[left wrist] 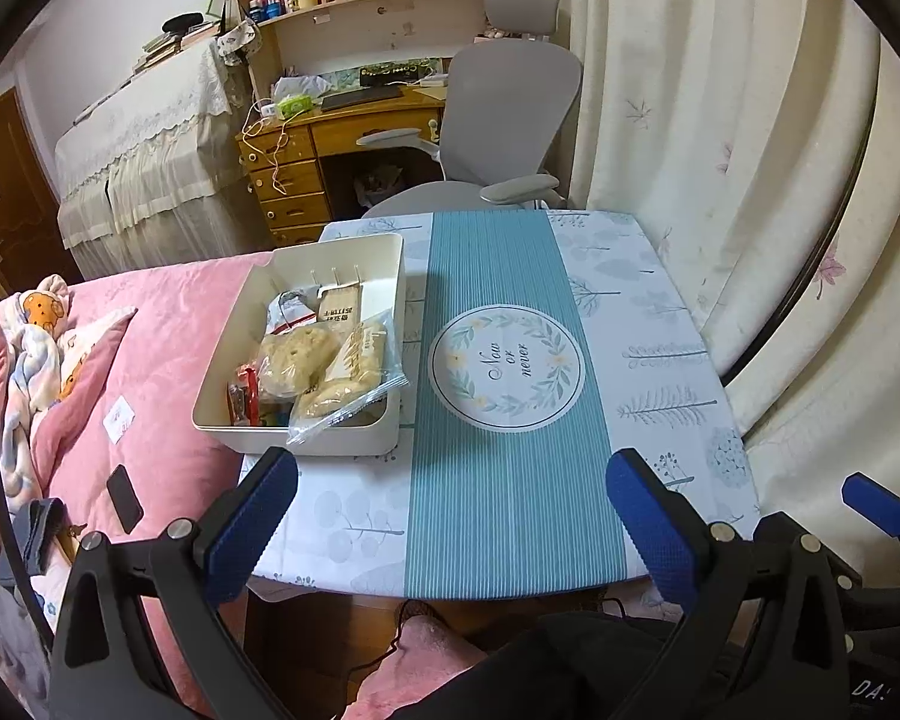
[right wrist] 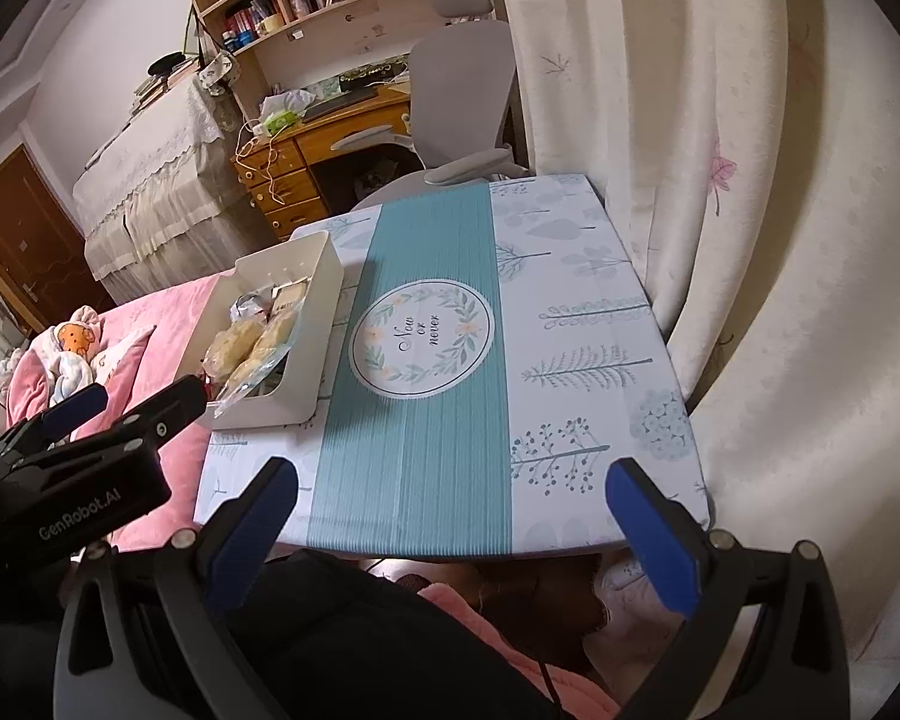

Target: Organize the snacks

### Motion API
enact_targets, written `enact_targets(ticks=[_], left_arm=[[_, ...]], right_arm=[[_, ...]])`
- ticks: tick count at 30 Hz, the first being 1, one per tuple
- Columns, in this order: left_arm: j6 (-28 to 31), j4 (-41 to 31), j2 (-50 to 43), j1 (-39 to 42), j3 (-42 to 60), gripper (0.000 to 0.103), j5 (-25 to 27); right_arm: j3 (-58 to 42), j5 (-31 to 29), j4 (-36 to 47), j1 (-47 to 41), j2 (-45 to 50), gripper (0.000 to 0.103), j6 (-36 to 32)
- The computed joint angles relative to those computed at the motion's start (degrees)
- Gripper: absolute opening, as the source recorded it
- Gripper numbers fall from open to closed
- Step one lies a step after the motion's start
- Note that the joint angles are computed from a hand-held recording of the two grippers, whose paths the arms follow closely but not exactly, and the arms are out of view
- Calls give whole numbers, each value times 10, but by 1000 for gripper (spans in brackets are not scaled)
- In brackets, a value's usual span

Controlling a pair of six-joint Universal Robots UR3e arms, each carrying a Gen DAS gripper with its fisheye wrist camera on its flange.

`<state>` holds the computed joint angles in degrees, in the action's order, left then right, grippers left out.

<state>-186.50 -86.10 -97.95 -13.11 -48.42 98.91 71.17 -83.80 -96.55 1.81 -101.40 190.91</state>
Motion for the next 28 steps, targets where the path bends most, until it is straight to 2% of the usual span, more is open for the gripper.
enact_targets(ticks=[16,28], left_arm=[[2,-51,-69,-21,105,102,19],[5,-109,-166,-33,253,102,24]], right_arm=[[-2,29,12,-42,14,103,-21],[-8,36,26,-68,30,103,-22]])
